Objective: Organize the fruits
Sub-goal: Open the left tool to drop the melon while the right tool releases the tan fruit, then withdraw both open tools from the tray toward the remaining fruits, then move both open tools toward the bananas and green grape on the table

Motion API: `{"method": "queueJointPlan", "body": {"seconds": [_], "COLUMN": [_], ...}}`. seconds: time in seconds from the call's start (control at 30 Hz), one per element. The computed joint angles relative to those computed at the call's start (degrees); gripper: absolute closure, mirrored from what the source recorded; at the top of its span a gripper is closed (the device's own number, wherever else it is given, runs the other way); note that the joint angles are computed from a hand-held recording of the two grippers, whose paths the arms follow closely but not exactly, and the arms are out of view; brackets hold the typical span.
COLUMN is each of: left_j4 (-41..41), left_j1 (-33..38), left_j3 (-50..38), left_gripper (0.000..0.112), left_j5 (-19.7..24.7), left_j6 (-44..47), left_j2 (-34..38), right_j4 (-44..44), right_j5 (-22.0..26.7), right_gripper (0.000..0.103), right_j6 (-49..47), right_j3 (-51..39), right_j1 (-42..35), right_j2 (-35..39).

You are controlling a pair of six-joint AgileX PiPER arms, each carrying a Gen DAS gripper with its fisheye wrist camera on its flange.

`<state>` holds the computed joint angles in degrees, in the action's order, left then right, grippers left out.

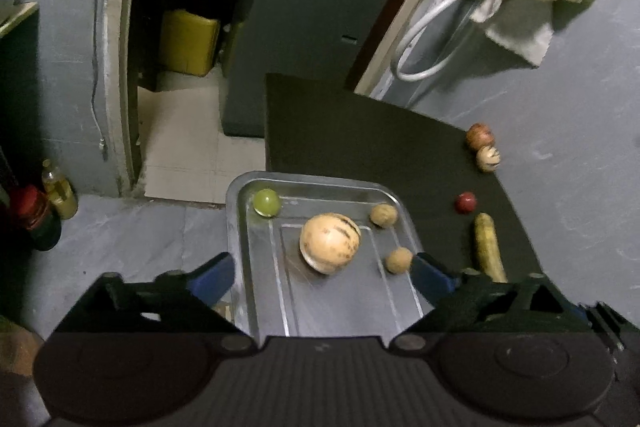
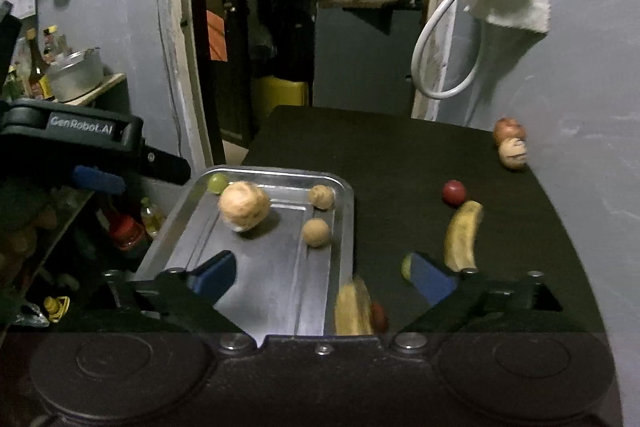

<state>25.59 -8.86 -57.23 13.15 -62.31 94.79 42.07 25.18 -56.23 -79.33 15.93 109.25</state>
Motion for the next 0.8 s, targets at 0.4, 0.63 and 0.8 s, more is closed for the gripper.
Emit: {"method": "queueJointPlan", "body": {"seconds": [0.4, 0.63, 0.8], "left_j4": [-3.4, -15.3, -15.7], "left_j1": [-9.8, -14.4, -17.4], "left_j3": [9.6, 8.5, 5.2], "left_gripper": [0.01, 0.01, 0.01], "left_j5": [5.3, 7.7, 7.5], "left_j6": [4.9, 17.7, 19.6], "left_j2": [-9.1, -7.3, -4.6], "right_j4": [-10.4, -24.9, -32.1], "right_j5": [-0.4, 3.2, 8.4], "right_gripper": [0.001, 0.001, 0.001], "right_j6": [13.9, 26.9, 34.2], "right_j3": [22.8, 25.7, 25.2], "right_j1": [-10.2, -15.7, -19.1], "right_j2": [-20.4, -26.5, -28.8]}}
